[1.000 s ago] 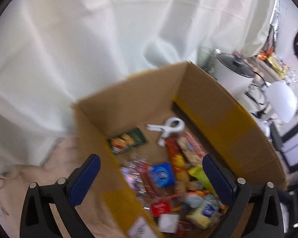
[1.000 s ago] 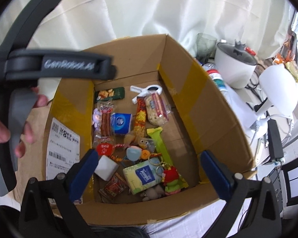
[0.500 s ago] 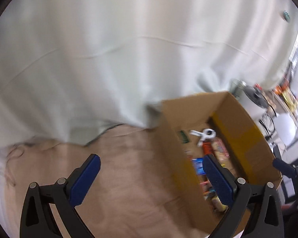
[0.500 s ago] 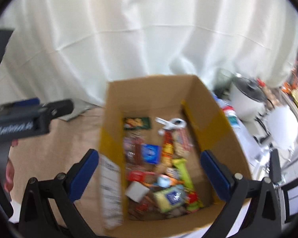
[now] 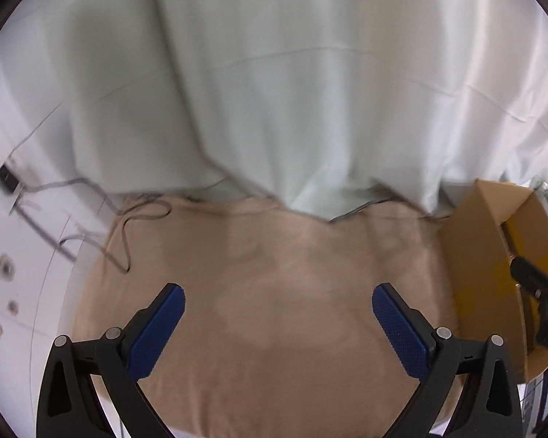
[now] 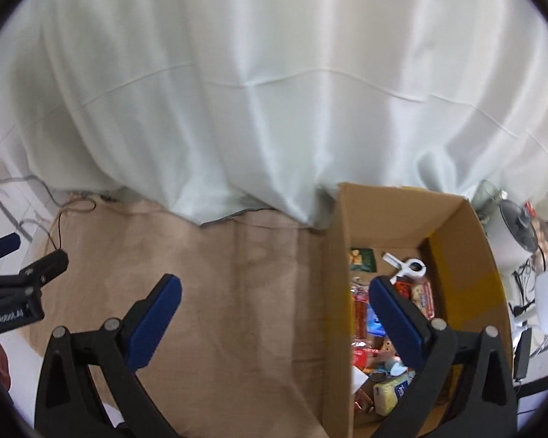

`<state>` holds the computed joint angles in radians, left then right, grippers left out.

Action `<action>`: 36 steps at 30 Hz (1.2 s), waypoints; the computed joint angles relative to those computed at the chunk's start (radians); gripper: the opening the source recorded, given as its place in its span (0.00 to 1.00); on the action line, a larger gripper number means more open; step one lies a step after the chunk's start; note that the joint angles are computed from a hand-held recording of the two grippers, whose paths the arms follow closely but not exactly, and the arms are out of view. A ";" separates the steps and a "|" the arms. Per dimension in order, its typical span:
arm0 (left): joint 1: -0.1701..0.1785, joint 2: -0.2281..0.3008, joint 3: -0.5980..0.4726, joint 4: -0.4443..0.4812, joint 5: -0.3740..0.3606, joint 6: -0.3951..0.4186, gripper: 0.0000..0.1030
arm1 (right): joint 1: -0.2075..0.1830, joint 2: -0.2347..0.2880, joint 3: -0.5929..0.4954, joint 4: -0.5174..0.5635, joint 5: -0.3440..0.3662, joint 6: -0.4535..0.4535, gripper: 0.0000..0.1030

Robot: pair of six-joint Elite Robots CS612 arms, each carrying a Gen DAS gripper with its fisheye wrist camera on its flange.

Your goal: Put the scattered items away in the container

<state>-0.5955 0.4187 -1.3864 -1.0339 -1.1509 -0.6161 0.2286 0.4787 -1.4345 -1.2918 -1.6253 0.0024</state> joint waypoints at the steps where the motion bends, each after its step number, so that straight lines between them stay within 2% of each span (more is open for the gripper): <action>1: 0.003 0.006 -0.014 0.015 -0.003 -0.014 1.00 | 0.006 -0.005 0.009 0.005 -0.005 -0.003 1.00; 5: -0.001 0.028 -0.065 0.070 0.037 -0.093 1.00 | 0.023 -0.006 0.010 0.027 -0.033 0.031 1.00; 8: 0.001 0.037 -0.088 0.074 0.037 -0.110 1.00 | 0.033 0.000 0.002 0.030 -0.065 0.043 1.00; 13: 0.000 0.038 -0.087 0.059 0.017 -0.081 1.00 | 0.029 0.010 -0.017 0.061 -0.051 0.069 1.00; 18: -0.006 0.030 -0.061 0.040 -0.015 -0.003 1.00 | 0.025 0.019 -0.039 0.076 -0.068 0.090 1.00; 21: -0.007 0.030 -0.060 0.032 -0.043 0.003 1.00 | 0.022 0.018 -0.045 0.095 -0.081 0.108 1.00; 25: -0.010 0.035 -0.068 0.023 -0.043 0.010 1.00 | 0.022 0.022 -0.059 0.101 -0.092 0.119 1.00; 31: -0.003 0.045 -0.079 0.011 -0.084 0.006 1.00 | 0.020 0.032 -0.073 0.108 -0.075 0.133 1.00; 36: -0.008 0.046 -0.082 -0.001 -0.071 0.022 1.00 | 0.020 0.036 -0.080 0.099 -0.083 0.147 1.00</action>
